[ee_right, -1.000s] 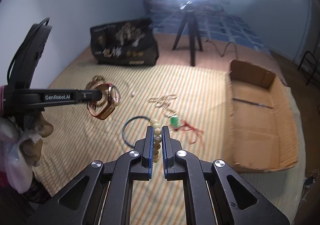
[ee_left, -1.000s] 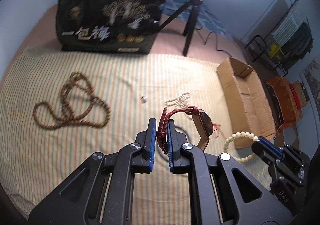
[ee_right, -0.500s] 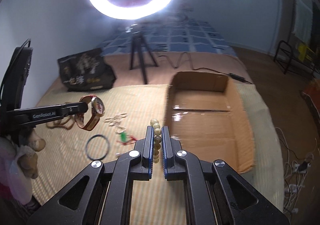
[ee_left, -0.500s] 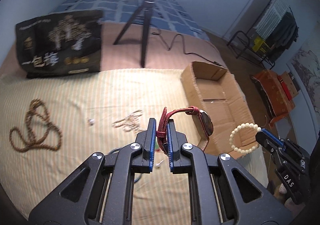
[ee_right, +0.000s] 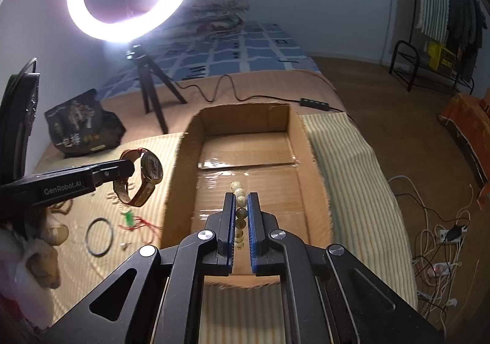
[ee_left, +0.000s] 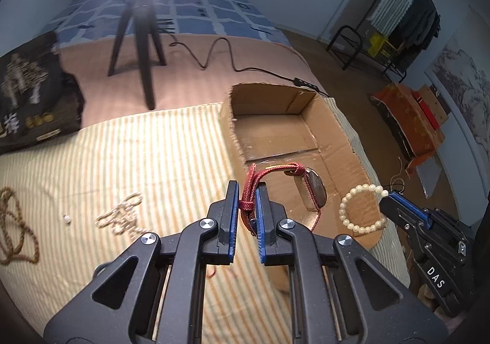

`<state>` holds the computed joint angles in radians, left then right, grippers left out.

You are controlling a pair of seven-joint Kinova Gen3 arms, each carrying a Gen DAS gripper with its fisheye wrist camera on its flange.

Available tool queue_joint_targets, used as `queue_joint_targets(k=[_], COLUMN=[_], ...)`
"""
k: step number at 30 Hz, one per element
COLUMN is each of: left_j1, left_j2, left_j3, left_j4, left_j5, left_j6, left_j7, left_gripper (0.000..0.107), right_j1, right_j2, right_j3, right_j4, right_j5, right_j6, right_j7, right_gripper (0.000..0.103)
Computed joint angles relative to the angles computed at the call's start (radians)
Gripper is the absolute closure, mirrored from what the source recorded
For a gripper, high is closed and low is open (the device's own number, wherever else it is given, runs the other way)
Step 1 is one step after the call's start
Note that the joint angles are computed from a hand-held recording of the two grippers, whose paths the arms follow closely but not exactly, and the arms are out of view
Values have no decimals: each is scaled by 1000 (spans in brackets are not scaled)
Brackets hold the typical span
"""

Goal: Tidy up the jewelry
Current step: 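Carry the watch with the left tool while the right tool carries the bracelet into the box, then open the left tool releasing the watch while the right tool releases the bracelet in the box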

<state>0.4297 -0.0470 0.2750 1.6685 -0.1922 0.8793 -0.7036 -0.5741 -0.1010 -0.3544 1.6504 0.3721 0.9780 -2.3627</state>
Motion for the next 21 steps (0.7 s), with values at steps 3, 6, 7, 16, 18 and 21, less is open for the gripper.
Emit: queue_joint_targets(k=[3, 6, 7, 16, 18, 21], left_j1=[8, 24, 30, 87, 92, 105], left_j2=[34, 71, 78, 142, 147, 156], left_j3=[1, -5, -9, -40, -44, -49], left_j4=[-23, -51, -59, -106, -111, -121], left_j5=[-13, -23, -25, -57, -53, -64], left_j6=[-1, -3, -1, 15, 16, 21], left_j7=[1, 0, -2, -4, -11, -13], left_gripper=[99, 99, 99, 99, 98, 90], right_j1=[7, 12, 14, 21, 20, 20], right_j2=[13, 21, 23, 33, 32, 36], right_j3=[13, 27, 30, 50, 51, 50], right_j4=[4, 11, 14, 19, 19, 17], right_j5=[-7, -15, -18, -59, -64, -61], right_j6=[-2, -6, -7, -8, -8, -2], right_j7=[10, 19, 21, 46, 54, 55], right_gripper=[97, 97, 97, 97, 97, 97])
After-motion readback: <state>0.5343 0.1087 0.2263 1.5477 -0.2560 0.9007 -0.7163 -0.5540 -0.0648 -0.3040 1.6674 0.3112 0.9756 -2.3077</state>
